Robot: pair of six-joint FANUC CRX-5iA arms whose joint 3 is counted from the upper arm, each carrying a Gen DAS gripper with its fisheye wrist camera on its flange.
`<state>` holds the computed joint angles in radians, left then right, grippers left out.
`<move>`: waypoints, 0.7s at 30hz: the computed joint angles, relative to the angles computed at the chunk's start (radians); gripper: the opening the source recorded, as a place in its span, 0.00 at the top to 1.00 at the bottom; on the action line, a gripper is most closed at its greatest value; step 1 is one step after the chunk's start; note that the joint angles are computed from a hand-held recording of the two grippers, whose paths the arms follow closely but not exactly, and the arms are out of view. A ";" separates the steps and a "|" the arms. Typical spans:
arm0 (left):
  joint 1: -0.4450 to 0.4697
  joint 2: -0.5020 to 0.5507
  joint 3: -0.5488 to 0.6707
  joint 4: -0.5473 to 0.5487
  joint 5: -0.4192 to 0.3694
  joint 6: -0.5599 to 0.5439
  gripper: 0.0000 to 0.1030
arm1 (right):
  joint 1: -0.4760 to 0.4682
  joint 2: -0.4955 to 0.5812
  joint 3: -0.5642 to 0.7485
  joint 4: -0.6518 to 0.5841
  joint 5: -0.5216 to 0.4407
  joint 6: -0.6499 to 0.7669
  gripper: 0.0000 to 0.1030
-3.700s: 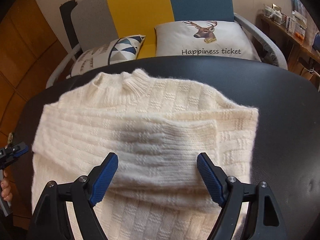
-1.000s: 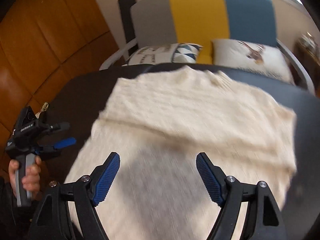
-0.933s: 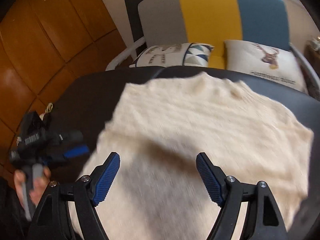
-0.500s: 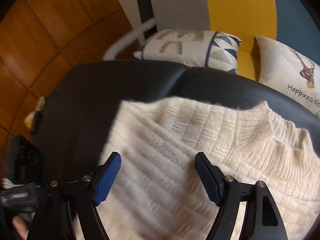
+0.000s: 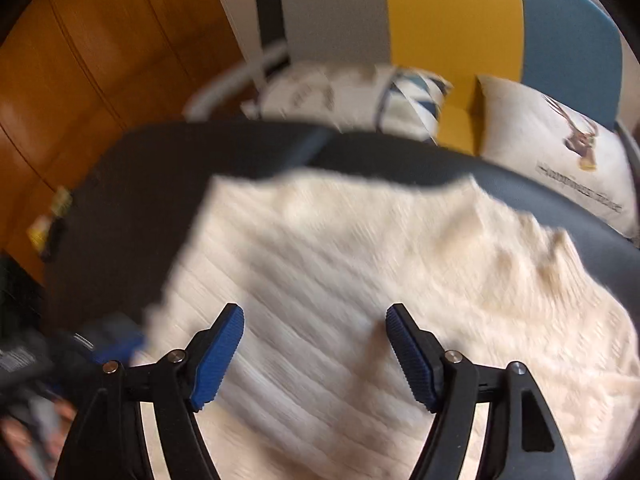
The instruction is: Fold clothes
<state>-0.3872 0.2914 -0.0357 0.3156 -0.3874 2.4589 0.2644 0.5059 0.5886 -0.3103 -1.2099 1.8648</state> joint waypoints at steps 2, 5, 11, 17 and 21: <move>0.002 -0.020 0.008 -0.043 -0.042 0.018 0.44 | 0.010 -0.015 -0.038 0.044 0.019 -0.008 0.28; -0.004 -0.075 -0.024 -0.030 -0.093 -0.078 0.40 | -0.061 -0.091 -0.062 -0.093 -0.018 0.036 0.28; -0.036 -0.190 -0.143 0.040 -0.232 -0.360 0.34 | -0.402 -0.241 -0.143 -0.502 -0.385 0.214 0.28; -0.092 -0.329 -0.315 0.057 -0.210 -0.409 0.34 | -0.652 -0.384 -0.370 -0.437 -0.449 0.206 0.28; -0.133 -0.345 -0.334 0.032 -0.199 -0.406 0.34 | -0.794 -0.413 -0.449 -0.454 -0.456 0.181 0.28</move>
<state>-0.5204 -0.0540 -0.3696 0.3474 -0.5867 2.0525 -0.5298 0.0931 0.1394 -0.7640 -1.6660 2.0457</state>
